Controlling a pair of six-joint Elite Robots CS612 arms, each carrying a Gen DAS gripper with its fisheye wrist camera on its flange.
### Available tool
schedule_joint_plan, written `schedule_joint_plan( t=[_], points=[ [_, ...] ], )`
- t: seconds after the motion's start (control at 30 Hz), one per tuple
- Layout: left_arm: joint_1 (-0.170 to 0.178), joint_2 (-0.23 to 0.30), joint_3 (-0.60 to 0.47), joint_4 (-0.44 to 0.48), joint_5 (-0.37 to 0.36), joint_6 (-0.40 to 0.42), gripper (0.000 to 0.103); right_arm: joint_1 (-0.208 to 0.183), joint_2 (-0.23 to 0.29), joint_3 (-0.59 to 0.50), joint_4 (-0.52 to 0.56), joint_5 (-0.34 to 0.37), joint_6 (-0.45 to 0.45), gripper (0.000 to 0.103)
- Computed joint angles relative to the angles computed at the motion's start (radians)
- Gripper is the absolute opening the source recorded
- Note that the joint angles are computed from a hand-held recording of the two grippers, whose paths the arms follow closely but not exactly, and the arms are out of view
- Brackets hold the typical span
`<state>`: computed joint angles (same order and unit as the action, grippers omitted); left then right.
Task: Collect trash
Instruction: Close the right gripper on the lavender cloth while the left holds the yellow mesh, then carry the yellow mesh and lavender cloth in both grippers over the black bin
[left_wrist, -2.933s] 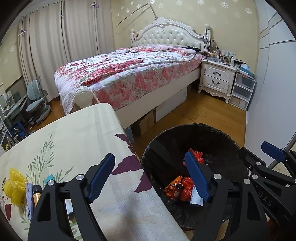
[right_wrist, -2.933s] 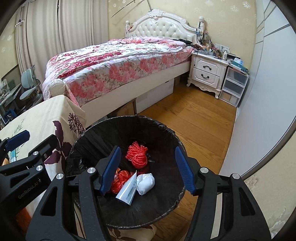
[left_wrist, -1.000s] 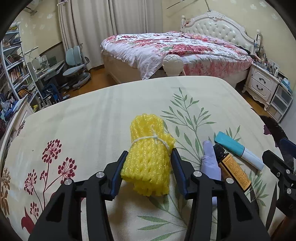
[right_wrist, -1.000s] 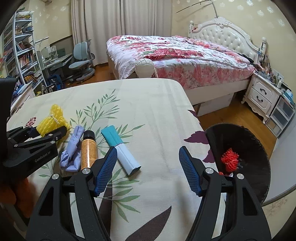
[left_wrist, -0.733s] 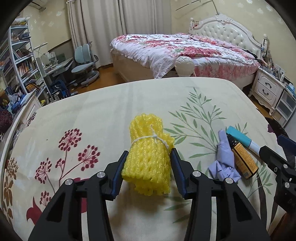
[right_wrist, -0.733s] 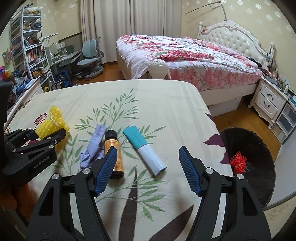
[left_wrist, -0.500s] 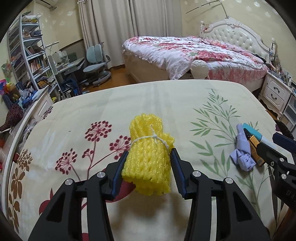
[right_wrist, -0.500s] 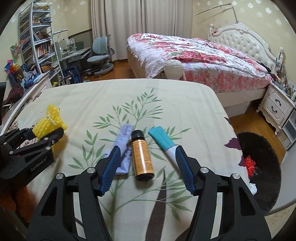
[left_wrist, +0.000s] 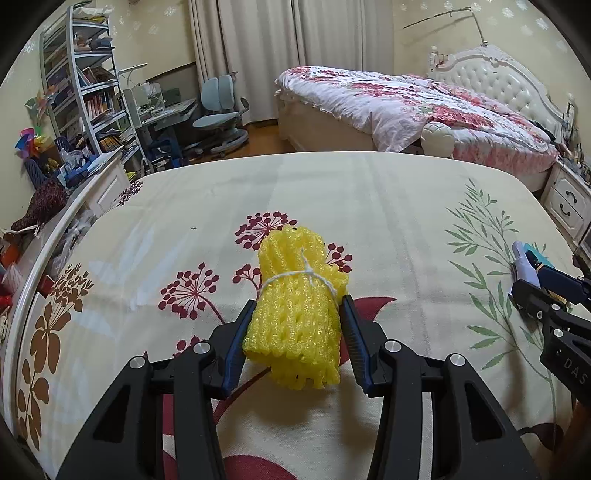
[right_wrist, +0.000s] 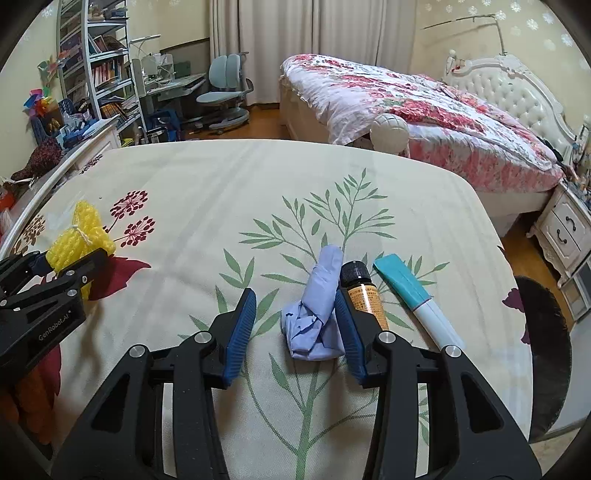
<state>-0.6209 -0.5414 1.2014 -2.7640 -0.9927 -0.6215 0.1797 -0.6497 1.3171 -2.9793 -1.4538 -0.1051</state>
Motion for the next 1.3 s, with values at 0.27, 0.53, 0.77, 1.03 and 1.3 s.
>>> schedule_joint_plan(
  t=[0.27, 0.53, 0.77, 1.03, 1.3],
  points=[
    [0.002, 0.004, 0.0, -0.001, -0.012, -0.012, 0.047, 0.012, 0.01, -0.019, 0.009, -0.019, -0.017, 0.043],
    [0.0, 0.003, 0.0, 0.009, -0.004, -0.018, 0.047, 0.01, 0.008, -0.012, 0.001, 0.021, -0.014, 0.043],
    [0.002, 0.002, 0.001, 0.01, -0.006, -0.027, 0.047, 0.004, 0.011, -0.019, 0.026, 0.026, 0.007, 0.043],
    [0.004, -0.001, 0.007, -0.004, -0.012, -0.035, 0.047, 0.017, 0.018, -0.032, 0.044, 0.02, -0.007, 0.043],
    [0.001, -0.007, 0.023, -0.023, -0.006, -0.035, 0.046, 0.02, 0.017, -0.025, 0.023, -0.003, -0.005, 0.028]
  ],
)
